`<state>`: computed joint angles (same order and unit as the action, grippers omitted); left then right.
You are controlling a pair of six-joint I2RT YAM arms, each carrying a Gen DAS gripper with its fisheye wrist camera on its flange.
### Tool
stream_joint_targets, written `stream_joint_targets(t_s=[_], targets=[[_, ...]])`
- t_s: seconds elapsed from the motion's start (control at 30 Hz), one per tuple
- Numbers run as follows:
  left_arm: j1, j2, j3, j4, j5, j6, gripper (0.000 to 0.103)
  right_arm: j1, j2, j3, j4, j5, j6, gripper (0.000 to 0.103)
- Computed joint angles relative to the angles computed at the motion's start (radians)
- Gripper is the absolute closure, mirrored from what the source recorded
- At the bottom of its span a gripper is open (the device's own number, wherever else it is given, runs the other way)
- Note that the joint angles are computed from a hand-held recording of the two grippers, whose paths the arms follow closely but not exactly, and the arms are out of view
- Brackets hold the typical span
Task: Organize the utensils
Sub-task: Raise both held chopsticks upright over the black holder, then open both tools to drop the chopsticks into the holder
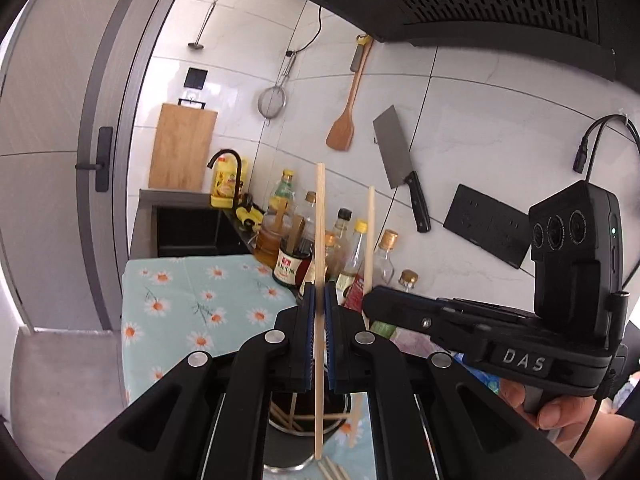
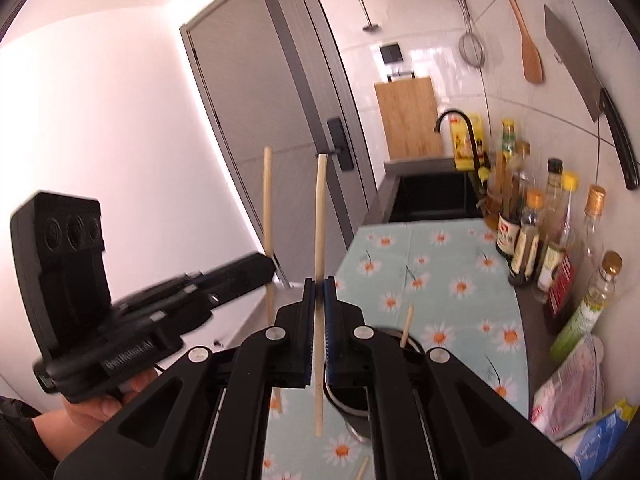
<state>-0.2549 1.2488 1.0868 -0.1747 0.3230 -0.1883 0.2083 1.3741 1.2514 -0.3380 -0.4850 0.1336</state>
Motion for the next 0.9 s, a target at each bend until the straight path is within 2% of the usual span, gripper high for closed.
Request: stream_joint_targets(t_s=[0.17,0.3,0.43,0.5,0.57,0.67,0.9], targets=[[0.002,0.026,-0.047,0.18,-0.021,-0.009,0.099,-0.01,0.026,0.0,0.101,0.017,0.005,0.098],[0.0,0.056,-0.067,0.265,-0.035,-0.018,0.099,-0.013,0.075,0.02,0.135,0.044,0.001,0.097],[0.013,0.106,-0.038,0.247,0.005,-0.037,0.097,-0.033,0.115,0.023,0.157,0.044,0.032,0.097],[0.016,0.113,-0.045,0.265,-0.012,-0.04,0.087,-0.041,0.123,0.015,0.168,0.052,0.047,0.096],[0.027,0.123,-0.042,0.269,0.006,-0.06,0.084,-0.048,0.137,0.028,0.153,0.039,0.052,0.096],[0.04,0.131,-0.034,0.262,0.022,-0.071,0.084,-0.055,0.131,0.023,0.156,0.033,0.056,0.085],[0.045,0.116,-0.029,0.22,0.024,-0.056,0.084,-0.05,0.108,0.012,0.149,0.038,0.056,0.084]])
